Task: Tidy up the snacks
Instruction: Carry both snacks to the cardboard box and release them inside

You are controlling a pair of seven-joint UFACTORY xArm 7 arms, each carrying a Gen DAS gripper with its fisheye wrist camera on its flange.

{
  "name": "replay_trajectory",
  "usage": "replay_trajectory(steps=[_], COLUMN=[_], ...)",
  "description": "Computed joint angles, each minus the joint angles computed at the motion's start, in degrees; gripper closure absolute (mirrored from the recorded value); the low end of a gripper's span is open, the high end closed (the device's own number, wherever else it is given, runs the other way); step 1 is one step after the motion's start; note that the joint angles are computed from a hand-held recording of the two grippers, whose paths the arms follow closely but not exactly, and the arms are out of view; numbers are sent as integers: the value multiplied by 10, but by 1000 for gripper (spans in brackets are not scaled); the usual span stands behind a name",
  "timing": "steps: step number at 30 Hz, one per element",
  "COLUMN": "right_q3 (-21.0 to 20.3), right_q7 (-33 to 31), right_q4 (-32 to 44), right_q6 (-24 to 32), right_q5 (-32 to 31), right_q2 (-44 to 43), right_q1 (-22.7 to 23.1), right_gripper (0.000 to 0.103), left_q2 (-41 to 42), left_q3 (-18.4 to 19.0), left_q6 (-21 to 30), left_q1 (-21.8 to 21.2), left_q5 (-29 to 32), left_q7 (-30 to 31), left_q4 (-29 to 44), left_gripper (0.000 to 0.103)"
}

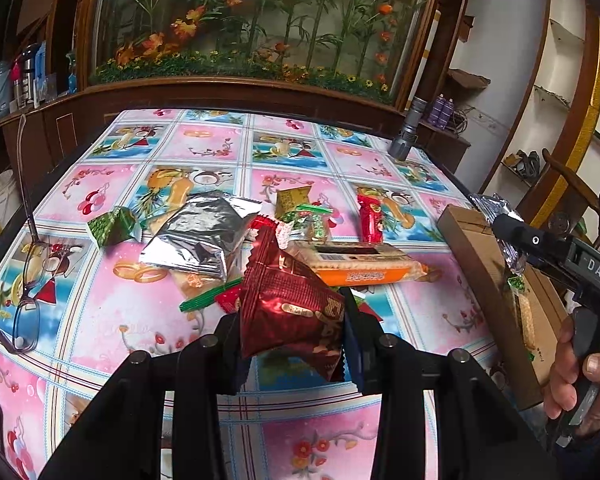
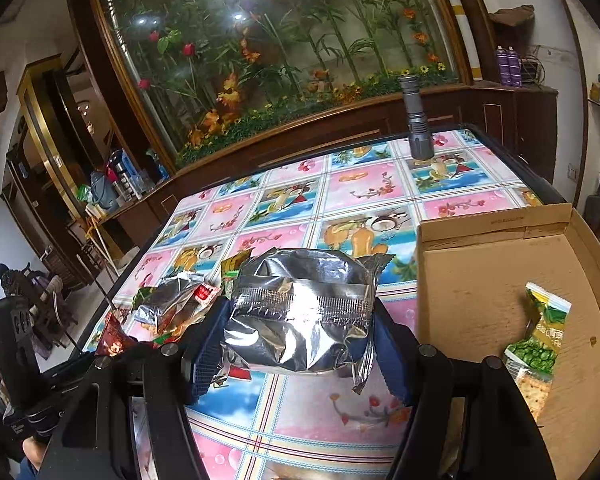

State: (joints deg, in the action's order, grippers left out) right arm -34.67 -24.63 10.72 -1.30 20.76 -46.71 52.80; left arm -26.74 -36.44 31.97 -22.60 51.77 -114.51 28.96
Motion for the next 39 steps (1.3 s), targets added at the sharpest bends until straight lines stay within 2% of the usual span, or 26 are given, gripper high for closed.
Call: replay_trajectory(steps=[8, 19, 29, 34, 39], right_q3=[-16, -60, -84, -97, -72], right_q7=[-8, -38, -71, -84, -81], right_q4=[7, 31, 60, 86, 107], right_q6=[17, 51, 88, 120, 149], right_q5=[9, 51, 98, 132, 156], right_q2=[-24, -53, -36, 10, 71], right_q1=[-27, -78, -137, -153, -186], right_gripper=[31, 31, 31, 31, 31], left_q2=[26, 148, 300, 390, 468], left_q3=[-1, 16, 65, 96, 127], left_q6=[12, 48, 23, 9, -21], left_q1=[-1, -39, -107, -150, -181], left_q5=[13, 106, 202, 219, 200], left_q7=[13, 10, 14, 44, 99], left_q4=[36, 158, 297, 378, 446], left_gripper=[66, 66, 66, 66, 66])
